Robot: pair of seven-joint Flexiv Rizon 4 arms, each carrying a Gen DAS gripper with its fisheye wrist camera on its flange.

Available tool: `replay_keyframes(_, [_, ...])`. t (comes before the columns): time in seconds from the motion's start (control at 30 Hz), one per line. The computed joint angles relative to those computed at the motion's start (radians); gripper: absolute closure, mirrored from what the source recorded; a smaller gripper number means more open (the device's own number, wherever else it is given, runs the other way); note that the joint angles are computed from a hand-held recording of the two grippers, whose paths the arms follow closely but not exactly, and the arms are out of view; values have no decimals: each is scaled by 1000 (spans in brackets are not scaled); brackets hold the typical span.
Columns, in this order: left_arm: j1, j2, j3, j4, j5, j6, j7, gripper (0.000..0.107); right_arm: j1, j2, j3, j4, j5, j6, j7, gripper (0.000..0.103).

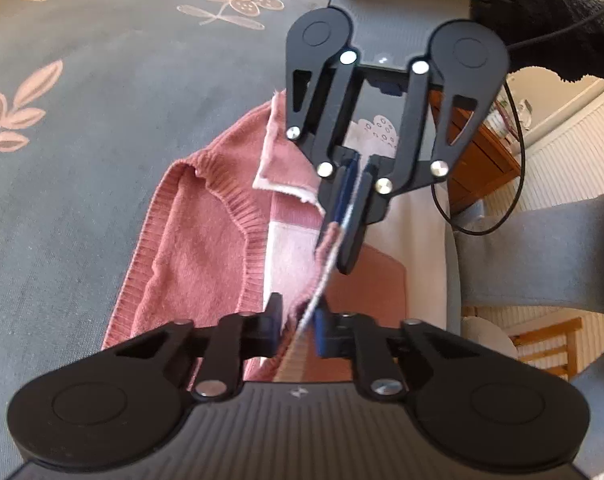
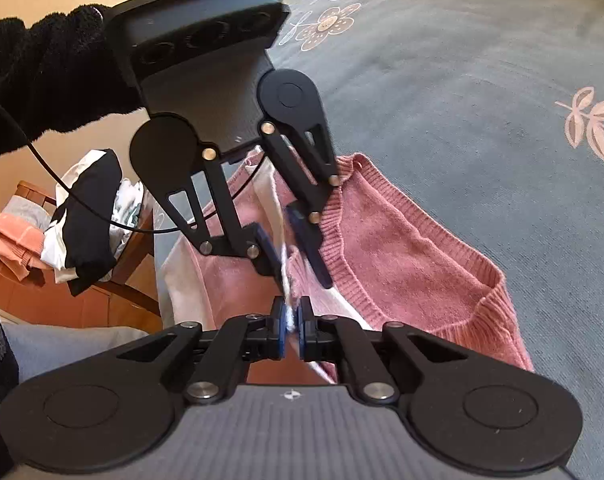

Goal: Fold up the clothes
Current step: 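Lift the gripped sweater edge with both tools and fold it over the body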

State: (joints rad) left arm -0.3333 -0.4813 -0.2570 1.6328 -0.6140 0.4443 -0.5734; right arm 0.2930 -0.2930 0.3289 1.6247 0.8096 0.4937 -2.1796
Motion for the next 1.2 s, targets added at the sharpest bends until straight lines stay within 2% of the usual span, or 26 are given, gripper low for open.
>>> replay_keyframes(0.1, [-1, 30, -8, 39, -41, 33, 18, 99, 27, 3, -2, 14, -51, 52, -3, 70])
replay_keyframes(0.13, [-3, 36, -10, 45, -47, 39, 27, 100, 39, 3, -2, 19, -76, 77, -8, 54])
replay_keyframes(0.17, [-6, 41, -9, 45, -40, 38, 31, 100, 38, -6, 0, 11, -87, 70, -31, 46])
replay_keyframes(0.3, [-22, 52, -1, 51, 5, 36, 52, 100, 28, -63, 14, -52, -105, -12, -113, 45])
replay_keyframes(0.43, [-19, 82, -3, 94, -36, 64, 79, 100, 27, -124, 23, -137, -163, -175, -160, 45])
replay_keyframes(0.5, [-21, 88, -2, 107, -49, 81, 87, 100, 35, -137, 25, -150, -178, -208, -159, 45])
replay_keyframes(0.53, [-24, 89, 0, 109, -51, 95, 86, 100, 40, -144, 26, -157, -185, -225, -159, 50])
replay_keyframes(0.57, [-29, 90, 1, 110, -50, 114, 80, 100, 54, -150, 22, -162, -209, -241, -139, 75])
replay_keyframes(0.6, [-30, 93, 3, 112, -50, 119, 71, 99, 61, -138, 22, -148, -226, -229, -143, 91])
replay_keyframes(0.63, [-26, 94, 7, 105, -40, 97, 56, 92, 68, -125, 22, -132, -243, -218, -148, 96])
replay_keyframes(0.67, [-24, 93, 14, 92, -9, 70, 47, 72, 75, -113, 21, -117, -260, -206, -153, 97])
replay_keyframes(0.7, [-25, 93, 21, 79, 30, 49, 43, 61, 71, -103, 21, -108, -248, -190, -143, 97])
replay_keyframes(0.73, [-26, 97, 26, 76, 61, 42, 55, 52, 66, -92, 20, -99, -236, -178, -138, 97])
replay_keyframes(0.77, [-29, 101, 29, 76, 86, 46, 68, 52, 59, -83, 21, -95, -223, -180, -136, 97])
replay_keyframes(0.87, [-40, 99, 35, 65, 150, 42, 81, 52, 50, -60, 23, -82, -201, -181, -151, 97])
replay_keyframes(0.93, [-37, 76, 26, 35, 143, -27, 51, 55, 51, -42, 21, -71, -193, -179, -153, 97])
replay_keyframes(0.97, [-32, 69, 24, 26, 138, -59, 46, 59, 53, -40, 19, -68, -189, -172, -150, 97])
replay_keyframes(1.0, [-31, 64, 24, 21, 141, -84, 43, 69, 56, -38, 17, -66, -186, -164, -147, 97])
replay_keyframes(1.03, [-32, 65, 29, 22, 147, -96, 34, 91, 58, -36, 15, -64, -183, -157, -144, 97])
replay_keyframes(1.07, [-33, 67, 34, 27, 152, -101, 21, 97, 60, -34, 14, -62, -180, -149, -141, 97])
replay_keyframes(1.2, [-29, 95, 63, 59, 177, -103, -57, 98, 55, -23, 7, -53, -169, -137, -121, 97])
